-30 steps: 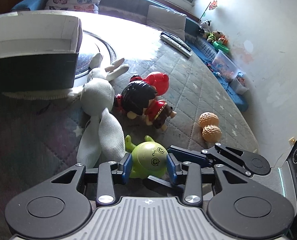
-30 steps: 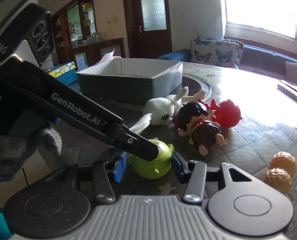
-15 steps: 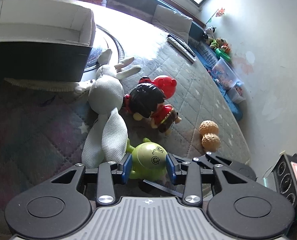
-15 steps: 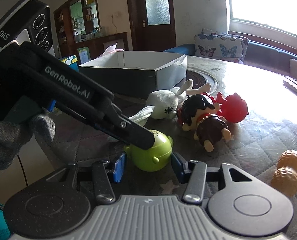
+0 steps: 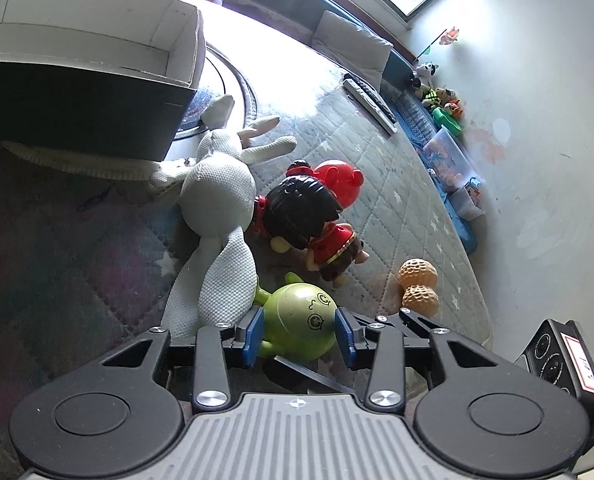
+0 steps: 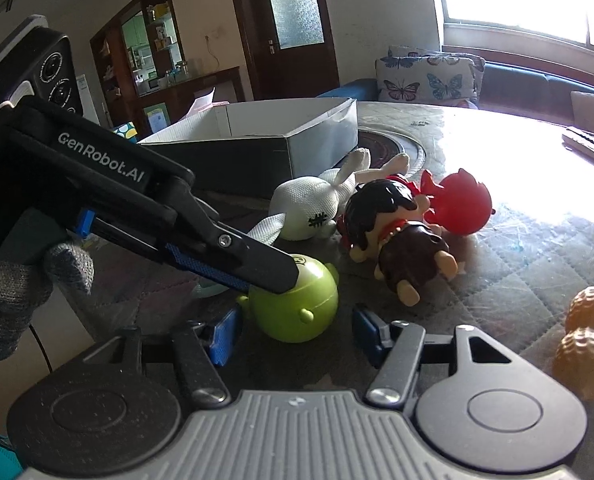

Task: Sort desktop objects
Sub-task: 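Lift the green alien toy with the left gripper toward the white box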

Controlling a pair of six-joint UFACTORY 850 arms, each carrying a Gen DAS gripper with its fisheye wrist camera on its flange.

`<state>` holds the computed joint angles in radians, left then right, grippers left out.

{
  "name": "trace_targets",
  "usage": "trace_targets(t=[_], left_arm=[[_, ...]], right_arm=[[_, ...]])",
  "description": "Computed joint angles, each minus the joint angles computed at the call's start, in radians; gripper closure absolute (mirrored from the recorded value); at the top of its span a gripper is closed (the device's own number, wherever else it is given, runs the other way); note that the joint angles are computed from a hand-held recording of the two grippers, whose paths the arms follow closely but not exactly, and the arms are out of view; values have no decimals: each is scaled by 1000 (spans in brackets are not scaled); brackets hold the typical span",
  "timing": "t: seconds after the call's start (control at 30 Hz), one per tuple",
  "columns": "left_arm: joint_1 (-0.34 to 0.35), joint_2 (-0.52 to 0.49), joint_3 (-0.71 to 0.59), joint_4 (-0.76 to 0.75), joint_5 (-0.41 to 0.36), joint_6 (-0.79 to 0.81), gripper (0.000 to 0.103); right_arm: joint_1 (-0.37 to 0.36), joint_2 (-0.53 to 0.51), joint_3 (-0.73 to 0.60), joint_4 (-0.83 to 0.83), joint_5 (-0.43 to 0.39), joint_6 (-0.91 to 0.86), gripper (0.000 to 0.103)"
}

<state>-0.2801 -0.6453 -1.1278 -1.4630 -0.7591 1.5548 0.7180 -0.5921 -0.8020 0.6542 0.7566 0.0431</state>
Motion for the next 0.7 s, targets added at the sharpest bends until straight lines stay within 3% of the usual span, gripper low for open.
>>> trace_targets(t=[0.57,0.7], left_arm=[[-3,-4,-4,13,5,-21,57],[-4,9,11,36,6,-22,56]], right_arm=[[7,-7,-25,43,-5,-90,46],[19,11,-15,73,13,-105,53]])
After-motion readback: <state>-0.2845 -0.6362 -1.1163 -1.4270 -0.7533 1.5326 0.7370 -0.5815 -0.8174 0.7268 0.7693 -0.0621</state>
